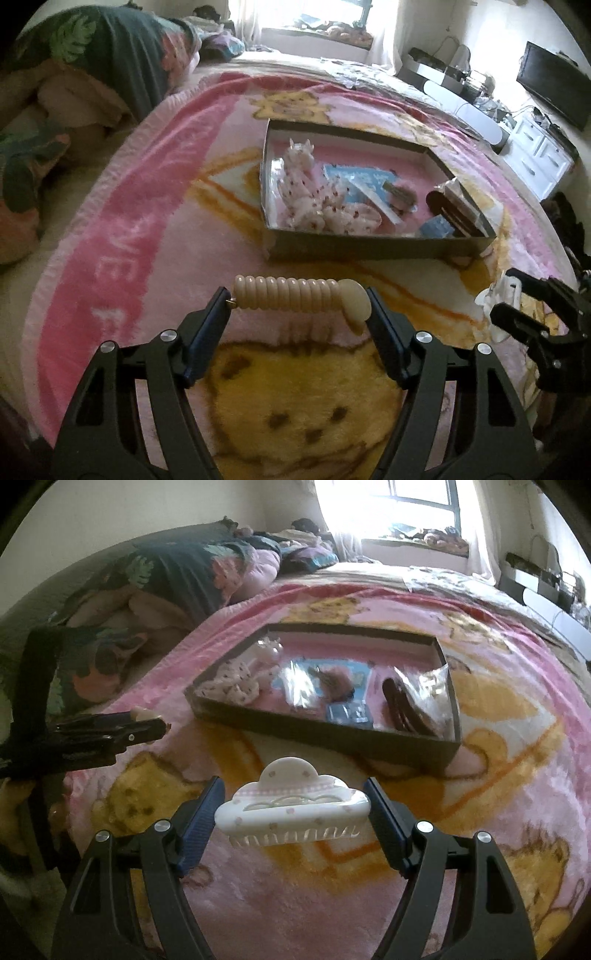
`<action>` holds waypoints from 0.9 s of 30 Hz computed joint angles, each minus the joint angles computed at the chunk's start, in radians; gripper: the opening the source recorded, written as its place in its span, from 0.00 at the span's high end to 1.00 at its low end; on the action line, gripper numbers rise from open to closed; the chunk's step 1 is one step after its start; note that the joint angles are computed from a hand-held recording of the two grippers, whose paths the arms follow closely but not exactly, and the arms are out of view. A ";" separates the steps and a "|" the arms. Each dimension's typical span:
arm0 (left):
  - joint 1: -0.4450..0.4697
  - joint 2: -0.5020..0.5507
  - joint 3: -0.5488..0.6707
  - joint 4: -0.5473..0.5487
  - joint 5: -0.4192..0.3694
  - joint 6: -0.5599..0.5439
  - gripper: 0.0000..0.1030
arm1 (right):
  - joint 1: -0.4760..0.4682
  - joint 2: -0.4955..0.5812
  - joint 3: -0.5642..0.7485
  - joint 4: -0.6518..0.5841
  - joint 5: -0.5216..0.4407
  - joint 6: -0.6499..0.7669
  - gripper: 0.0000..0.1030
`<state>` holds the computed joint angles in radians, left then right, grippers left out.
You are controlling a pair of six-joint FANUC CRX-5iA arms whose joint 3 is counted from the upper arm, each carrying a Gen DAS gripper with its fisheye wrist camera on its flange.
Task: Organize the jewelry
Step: 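Drop the hair tie into the tray with the left tool while the right tool drops the cloud clip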
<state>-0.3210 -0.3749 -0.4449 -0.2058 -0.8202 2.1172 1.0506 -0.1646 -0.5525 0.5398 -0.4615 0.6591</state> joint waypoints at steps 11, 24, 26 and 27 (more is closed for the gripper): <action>0.017 0.008 0.081 -0.019 0.000 -0.043 0.37 | -0.035 0.013 0.050 0.089 0.012 -0.026 0.27; -0.015 0.112 0.183 -0.029 0.037 -0.051 0.37 | -0.124 0.028 0.073 0.185 0.034 -0.098 0.27; -0.020 0.132 0.200 -0.032 0.038 -0.050 0.37 | -0.142 0.036 0.076 0.196 0.035 -0.109 0.27; -0.019 0.139 0.202 -0.027 0.042 -0.054 0.37 | -0.147 0.038 0.078 0.198 0.034 -0.110 0.27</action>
<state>-0.3402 -0.2361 -0.2424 -0.2324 -0.7780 2.0627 0.9031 -0.1268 -0.4740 0.7374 -0.4272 0.5493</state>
